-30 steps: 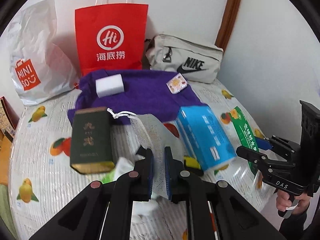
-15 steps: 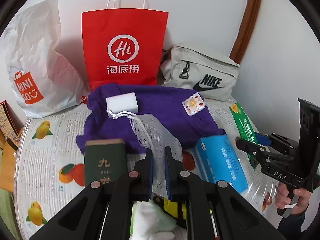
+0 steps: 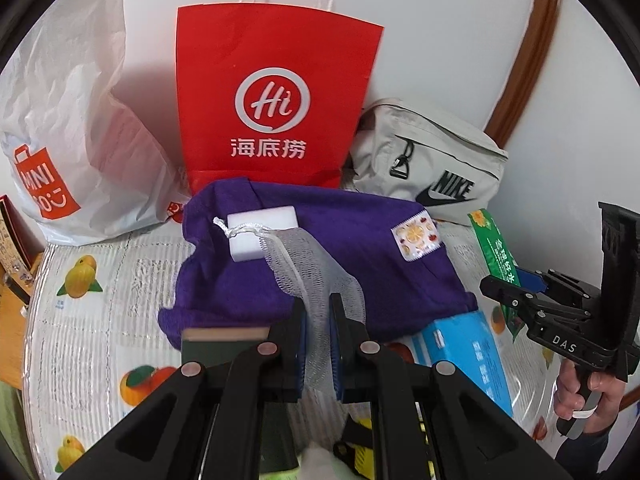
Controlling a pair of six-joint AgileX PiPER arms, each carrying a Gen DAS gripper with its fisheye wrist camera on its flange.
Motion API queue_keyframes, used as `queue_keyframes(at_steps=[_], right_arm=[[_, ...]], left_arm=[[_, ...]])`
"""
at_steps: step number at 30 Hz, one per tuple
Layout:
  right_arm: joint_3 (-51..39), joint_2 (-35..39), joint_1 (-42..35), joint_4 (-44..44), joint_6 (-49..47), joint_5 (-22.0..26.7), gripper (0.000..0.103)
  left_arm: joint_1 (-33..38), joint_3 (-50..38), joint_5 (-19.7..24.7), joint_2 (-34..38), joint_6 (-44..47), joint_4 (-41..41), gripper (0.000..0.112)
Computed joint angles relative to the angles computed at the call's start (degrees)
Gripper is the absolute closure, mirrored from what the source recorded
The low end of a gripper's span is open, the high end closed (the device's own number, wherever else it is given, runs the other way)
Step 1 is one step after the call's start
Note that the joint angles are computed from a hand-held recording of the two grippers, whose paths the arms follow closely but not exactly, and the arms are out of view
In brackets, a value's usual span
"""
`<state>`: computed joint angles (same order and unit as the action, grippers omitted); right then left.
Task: Organize soft objects
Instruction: 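Carry the mesh bag toward the towel with the left tool while the right carries the green packet, then open the left tool over the towel while the right releases the green packet onto it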
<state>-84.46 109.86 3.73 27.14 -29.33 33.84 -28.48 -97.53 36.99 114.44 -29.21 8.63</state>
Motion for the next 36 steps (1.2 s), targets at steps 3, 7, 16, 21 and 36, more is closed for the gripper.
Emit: queue_keyframes(at_steps=[3, 7, 16, 21, 36], right_arm=[[-5.6, 4.2, -0.1, -1.0, 1.7, 2.4, 0.061], [-11.4, 8.7, 0.1, -5.1, 6.2, 3.7, 0.061], [-25.2, 19.4, 1.4, -13.6, 14.5, 9.7, 0.061], [-31.3, 24.4, 1.5, -14.3, 15.5, 13.7, 0.061], [-51.2, 36.1, 2.0, -17.0, 19.7, 27.2, 0.053]], left_arm=[[1.1, -5.1, 2.6, 3.3, 2.1, -0.8, 0.102], [2.5, -9.9, 3.8, 6.4, 4.2, -2.8, 0.102], [5.1, -26.8, 9.8, 18.8, 11.3, -11.8, 0.102], [5.2, -34.2, 14.7, 24.6, 10.3, -9.7, 0.102], [6.4, -43.5, 23.6, 31.4, 7.9, -6.2, 0.073]])
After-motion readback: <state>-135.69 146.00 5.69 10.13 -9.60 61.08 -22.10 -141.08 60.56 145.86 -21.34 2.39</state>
